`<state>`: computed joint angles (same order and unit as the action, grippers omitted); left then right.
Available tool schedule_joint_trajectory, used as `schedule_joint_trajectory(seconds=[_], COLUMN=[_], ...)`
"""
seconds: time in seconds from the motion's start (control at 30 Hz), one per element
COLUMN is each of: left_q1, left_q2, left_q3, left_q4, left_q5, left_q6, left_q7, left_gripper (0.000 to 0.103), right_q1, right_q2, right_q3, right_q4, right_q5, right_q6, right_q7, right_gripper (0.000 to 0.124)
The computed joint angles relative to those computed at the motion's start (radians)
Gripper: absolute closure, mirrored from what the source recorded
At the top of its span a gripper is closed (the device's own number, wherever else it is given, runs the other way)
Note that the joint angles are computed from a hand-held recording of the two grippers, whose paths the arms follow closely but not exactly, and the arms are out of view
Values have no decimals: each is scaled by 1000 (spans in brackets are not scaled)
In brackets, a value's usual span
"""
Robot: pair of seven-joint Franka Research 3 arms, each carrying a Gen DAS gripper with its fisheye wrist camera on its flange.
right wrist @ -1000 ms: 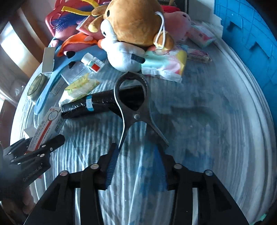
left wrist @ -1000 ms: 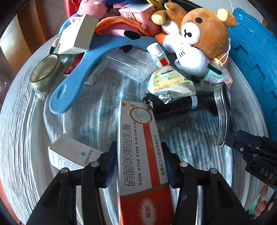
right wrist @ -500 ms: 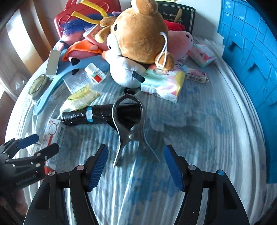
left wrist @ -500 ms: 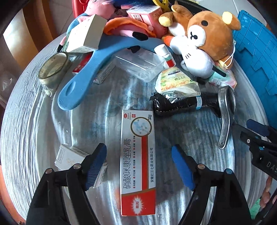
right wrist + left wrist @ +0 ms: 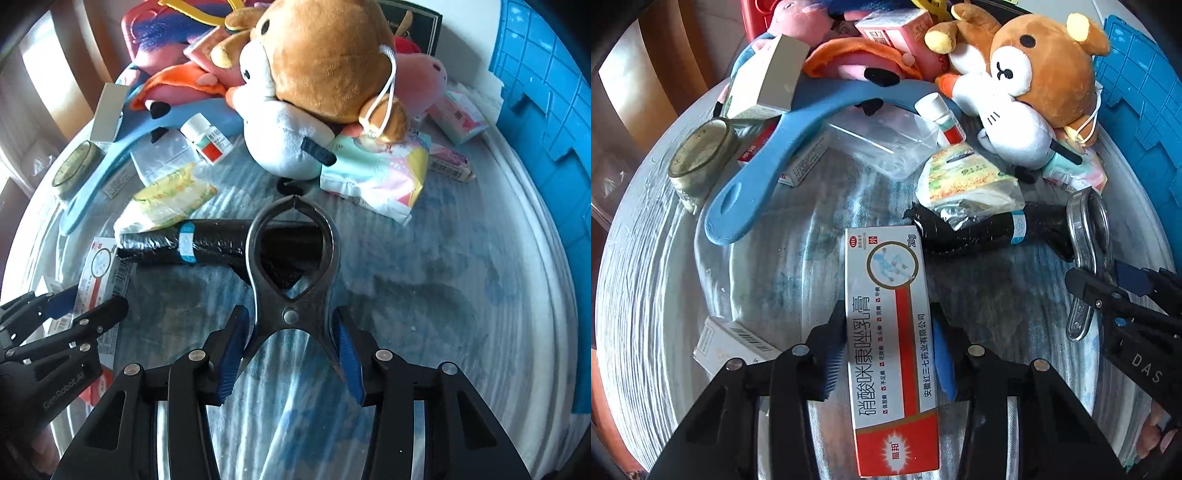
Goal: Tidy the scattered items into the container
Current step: 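Lift the medicine box with the left gripper toward the blue box, then lower the medicine box into the blue box and open the left gripper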
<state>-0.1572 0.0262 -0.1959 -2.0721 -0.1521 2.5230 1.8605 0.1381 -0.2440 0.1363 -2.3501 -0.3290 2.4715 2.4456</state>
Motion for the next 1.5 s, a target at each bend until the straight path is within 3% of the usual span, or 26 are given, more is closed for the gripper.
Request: schedule_joint_trajectory(seconds=[0.1,0.17,0.43,0.73,0.9,1.07,1.17,1.27,1.37,1.43,1.5], left_q1=[4,0,-45,-127,-176,-239,-284,-325,-329,-352,-441], left_q2=[-37,-68,-192,-279,-305,-305,-280,-226,-129,-29,101], left_q3=[1,7,51,109,99,52,-4,-81,-202,-261,-266], left_q4=[-9,-16,2,67,108,159,213,287,395,526,701], left_q5=[-44,-82,-220,-433,-497,-516,-482,-383,-108,137,299], left_q6=[9,16,-3,-47,-42,23,97,194,275,226,126], left_q7=[26,57,179,360,394,365,293,158,-131,-374,-522], left_gripper=[61,61,61,62,62,62,62,62,62,62,62], right_q1=[-2,-4,-36,-72,-96,-156,-202,-242,-265,-277,-274], right_q2=[-43,-76,-151,-262,-355,-489,-588,-686,-765,-783,-771], right_q3=[9,17,82,168,180,157,116,32,-102,-198,-289], right_q4=[-7,-9,60,176,207,203,180,141,106,111,140], right_q5=[-16,-19,-70,-226,-283,-323,-345,-371,-398,-399,-377], right_q6=[-4,-4,-82,-253,-341,-387,-377,-326,-242,-206,-193], right_q7=[7,5,47,140,131,66,-18,-125,-274,-384,-501], right_gripper=[80,88,88,88,88,88,88,88,88,88,88])
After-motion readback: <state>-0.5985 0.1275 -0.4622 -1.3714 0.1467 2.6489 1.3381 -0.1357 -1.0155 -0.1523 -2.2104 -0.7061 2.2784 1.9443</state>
